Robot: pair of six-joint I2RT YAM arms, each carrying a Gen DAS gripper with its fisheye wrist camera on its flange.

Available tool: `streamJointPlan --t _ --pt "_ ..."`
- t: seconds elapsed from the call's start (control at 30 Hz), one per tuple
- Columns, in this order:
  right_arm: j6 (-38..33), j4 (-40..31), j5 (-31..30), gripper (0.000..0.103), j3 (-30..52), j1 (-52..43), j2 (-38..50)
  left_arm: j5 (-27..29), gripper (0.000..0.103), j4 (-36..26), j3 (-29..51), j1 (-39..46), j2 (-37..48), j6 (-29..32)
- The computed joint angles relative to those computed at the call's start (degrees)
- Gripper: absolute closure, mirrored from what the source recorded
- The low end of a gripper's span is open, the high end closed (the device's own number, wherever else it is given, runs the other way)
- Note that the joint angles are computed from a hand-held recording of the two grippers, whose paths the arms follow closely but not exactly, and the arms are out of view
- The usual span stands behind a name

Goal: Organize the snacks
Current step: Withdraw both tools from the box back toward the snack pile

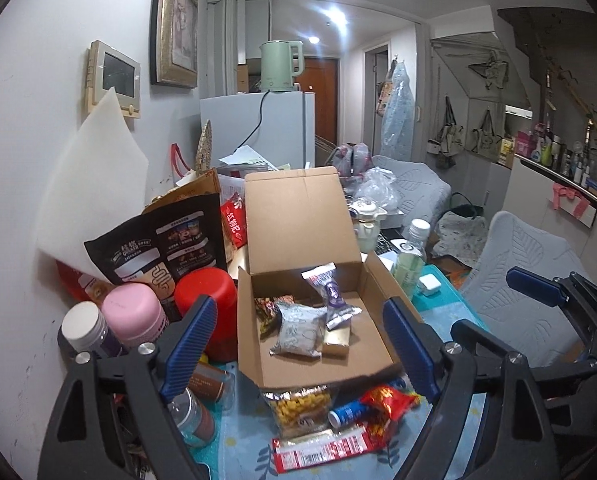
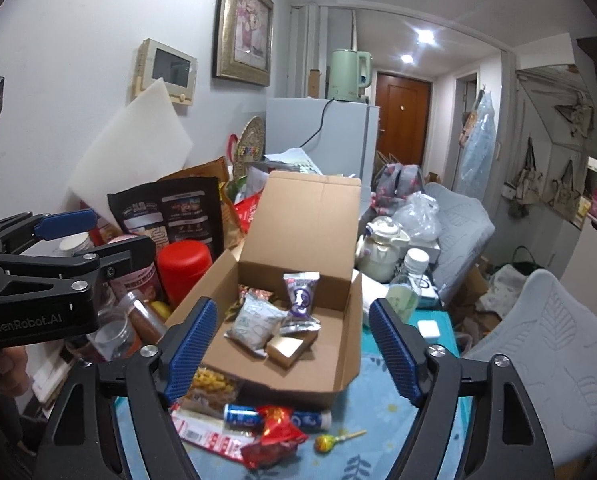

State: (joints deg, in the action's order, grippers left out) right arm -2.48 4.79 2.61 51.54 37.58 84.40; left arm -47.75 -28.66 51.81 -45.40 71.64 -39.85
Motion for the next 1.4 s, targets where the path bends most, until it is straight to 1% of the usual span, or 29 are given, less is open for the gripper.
streamJointPlan --t 0.2,0.37,0.53,0.63,0.73,0.8,0.97,1.07,1.2,1.3,1.33,1.4 --pt "0.4 2.3 1.8 0.021 -6.9 1.9 -5.1 -1.6 0.017 -2.7 -1.9 -5.4 -1.3 -3.9" --pt "1.9 3.9 2.1 0.021 -12.1 3.0 -8.3 -3.8 0.017 -4.9 -3.9 -10.7 -1.4 -9.6" --pt "3.2 6.1 3.4 0.021 -18.4 4.9 -11.7 -4.2 0.017 -6.7 -6.1 -14.8 -0.1 -15.5" --pt "3.7 7.2 3.9 0.021 -21.1 5.8 -12.5 -3.4 0.017 -6.2 -7.7 -16.5 0.8 -17.9" --pt "4.3 8.6 3.7 0.021 -23.5 6.3 -12.0 -1.9 0.017 -3.9 -9.8 -17.5 0.7 -18.6" --pt "4.6 10.1 3.0 0.021 -25.0 6.1 -11.2 -1.2 0.017 -3.1 -10.9 -18.0 1.4 -20.1" --pt "5.6 14.8 0.8 0.021 -28.1 5.4 -6.5 0.4 0.017 -0.7 -13.8 -18.6 3.2 -23.2" --pt "5.9 17.6 -0.7 0.021 -29.0 4.8 -3.2 2.9 0.017 3.7 -16.7 -17.5 3.5 -22.8" --pt "6.5 22.4 -0.8 0.021 -29.7 4.8 2.5 6.1 0.017 8.7 -20.3 -15.5 4.5 -23.5" --pt "6.6 24.6 -1.5 0.021 -29.3 4.6 6.5 7.4 0.017 13.1 -22.9 -14.1 5.2 -23.6" --pt "6.3 25.6 -1.4 0.021 -29.0 4.7 8.1 7.6 0.017 15.5 -24.1 -13.8 5.6 -23.3" --pt "4.9 28.3 -0.8 0.021 -28.9 5.3 11.0 7.7 0.017 17.9 -25.0 -13.0 7.0 -22.8"
